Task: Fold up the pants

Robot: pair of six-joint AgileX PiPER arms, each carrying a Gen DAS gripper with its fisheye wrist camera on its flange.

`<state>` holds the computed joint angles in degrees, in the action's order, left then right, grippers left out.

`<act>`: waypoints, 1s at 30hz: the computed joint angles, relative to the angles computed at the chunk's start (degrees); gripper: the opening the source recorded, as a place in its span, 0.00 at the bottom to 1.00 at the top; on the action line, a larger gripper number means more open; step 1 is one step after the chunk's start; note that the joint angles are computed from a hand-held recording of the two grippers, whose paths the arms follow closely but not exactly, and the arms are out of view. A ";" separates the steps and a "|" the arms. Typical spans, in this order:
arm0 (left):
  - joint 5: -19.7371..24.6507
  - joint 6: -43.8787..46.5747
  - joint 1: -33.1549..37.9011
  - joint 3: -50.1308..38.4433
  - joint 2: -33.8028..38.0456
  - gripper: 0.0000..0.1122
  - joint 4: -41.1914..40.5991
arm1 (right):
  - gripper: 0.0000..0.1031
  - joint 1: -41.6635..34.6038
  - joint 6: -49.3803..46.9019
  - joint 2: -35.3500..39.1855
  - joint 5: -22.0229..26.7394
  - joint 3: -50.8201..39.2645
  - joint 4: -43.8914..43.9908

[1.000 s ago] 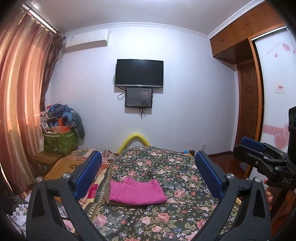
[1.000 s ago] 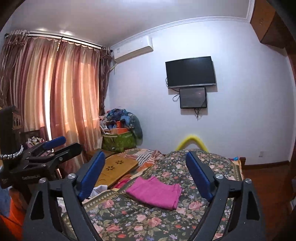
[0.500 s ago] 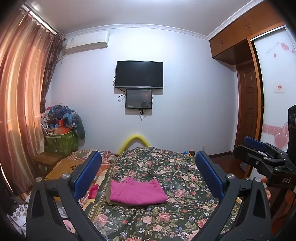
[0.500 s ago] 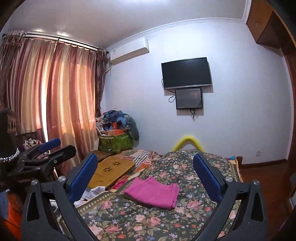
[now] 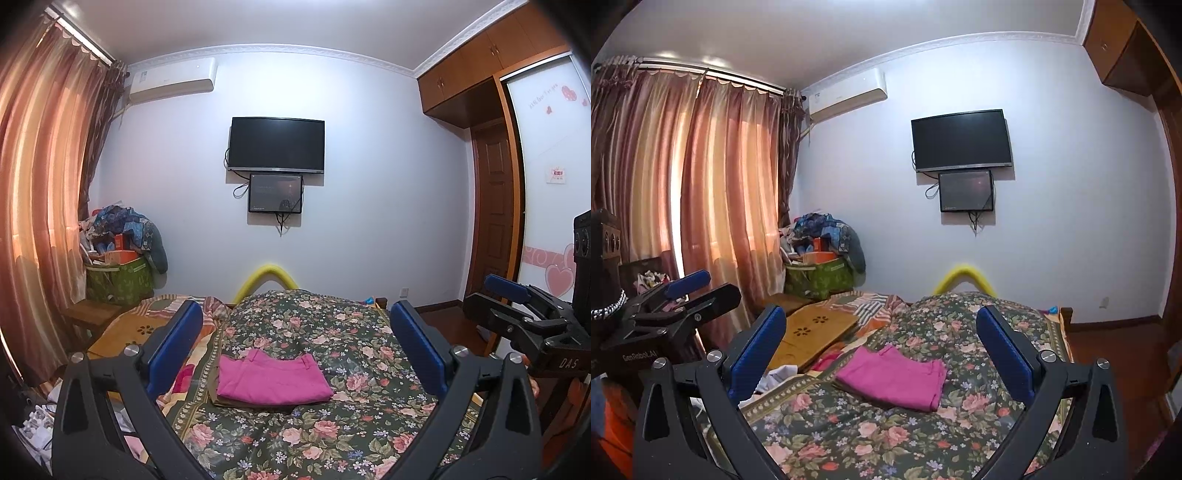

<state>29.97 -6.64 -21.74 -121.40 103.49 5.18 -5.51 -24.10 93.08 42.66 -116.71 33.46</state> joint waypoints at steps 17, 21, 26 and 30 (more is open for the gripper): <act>0.74 2.16 0.44 -0.92 0.67 0.92 -2.01 | 0.99 -0.15 0.50 0.21 0.96 -0.76 -0.61; 0.73 3.06 0.67 -0.87 0.70 0.92 -3.21 | 0.99 -0.22 0.48 0.20 0.98 -0.75 -0.55; 0.88 4.37 0.97 -1.11 0.84 0.92 -4.65 | 0.99 -0.30 0.53 0.17 1.07 -0.74 -0.56; 1.55 6.38 1.45 -2.04 1.36 0.92 -6.93 | 0.99 -0.36 0.40 -0.01 0.99 -0.44 -0.45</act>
